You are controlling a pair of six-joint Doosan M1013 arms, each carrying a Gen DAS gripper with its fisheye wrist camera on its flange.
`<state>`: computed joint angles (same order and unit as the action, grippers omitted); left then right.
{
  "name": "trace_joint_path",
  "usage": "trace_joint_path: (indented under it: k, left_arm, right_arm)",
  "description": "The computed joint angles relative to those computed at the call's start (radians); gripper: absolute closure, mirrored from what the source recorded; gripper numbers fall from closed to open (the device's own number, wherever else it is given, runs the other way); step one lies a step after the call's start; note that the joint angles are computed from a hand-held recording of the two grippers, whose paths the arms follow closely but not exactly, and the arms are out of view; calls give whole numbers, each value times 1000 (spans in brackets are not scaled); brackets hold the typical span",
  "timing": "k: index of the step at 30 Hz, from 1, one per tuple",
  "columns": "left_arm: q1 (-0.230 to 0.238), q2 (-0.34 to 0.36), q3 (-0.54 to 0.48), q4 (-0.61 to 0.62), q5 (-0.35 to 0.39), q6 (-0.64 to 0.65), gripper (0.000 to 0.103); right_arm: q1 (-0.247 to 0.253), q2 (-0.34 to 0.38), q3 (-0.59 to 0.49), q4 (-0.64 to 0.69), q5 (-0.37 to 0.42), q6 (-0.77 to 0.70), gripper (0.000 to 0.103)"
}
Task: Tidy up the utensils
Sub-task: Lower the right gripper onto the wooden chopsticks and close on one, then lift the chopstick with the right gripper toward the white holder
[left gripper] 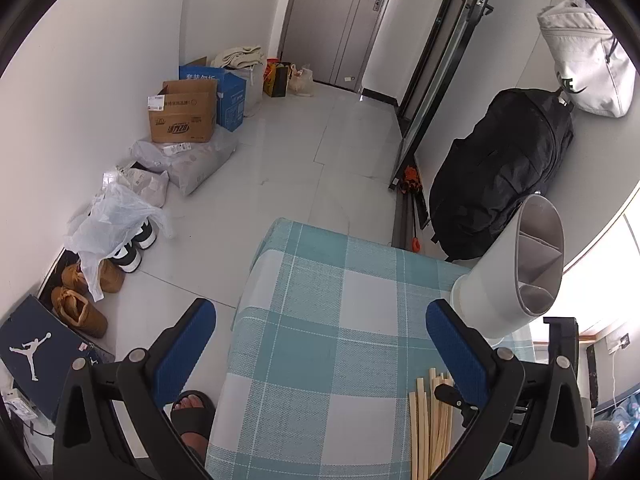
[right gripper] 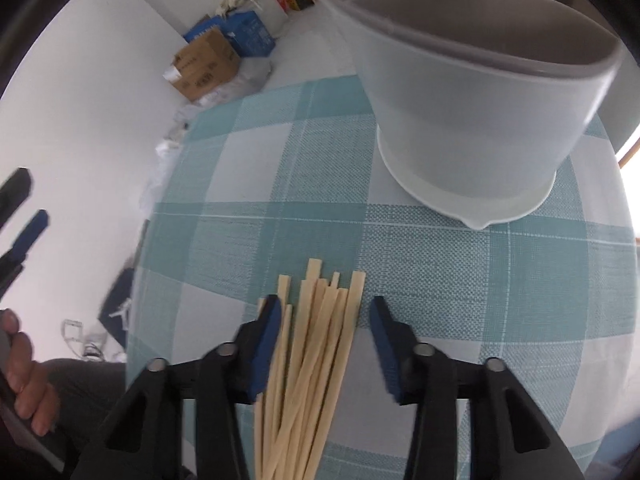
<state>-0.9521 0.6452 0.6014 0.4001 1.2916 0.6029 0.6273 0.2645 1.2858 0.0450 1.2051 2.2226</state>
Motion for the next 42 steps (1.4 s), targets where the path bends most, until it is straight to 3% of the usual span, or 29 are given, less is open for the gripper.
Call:
trace_joint_path:
  k: [4, 10, 20, 23, 33, 34, 37, 42]
  left_arm:
    - [7, -13, 23, -21, -19, -5, 1]
    - [17, -28, 50, -59, -44, -16, 1]
    - [19, -30, 55, -87, -35, -4, 1]
    - [20, -30, 58, -93, -31, -4, 1]
    - [23, -27, 55, -107, -17, 5, 1]
    - [23, -24, 52, -112, -16, 11, 1]
    - [20, -12, 34, -117, 5, 34, 1]
    - [15, 2, 18, -148, 37, 84, 1]
  right_arm:
    - [9, 15, -26, -41, 52, 1, 84]
    - [1, -19, 12, -43, 17, 50, 101]
    - [-25, -32, 29, 41, -16, 59, 98]
    - [-10, 12, -29, -6, 32, 56, 89]
    - [15, 69, -107, -74, 152, 40, 88]
    - [20, 72, -111, -87, 153, 39, 92]
    - [16, 59, -91, -90, 117, 51, 95]
    - [-1, -22, 5, -64, -38, 109, 97]
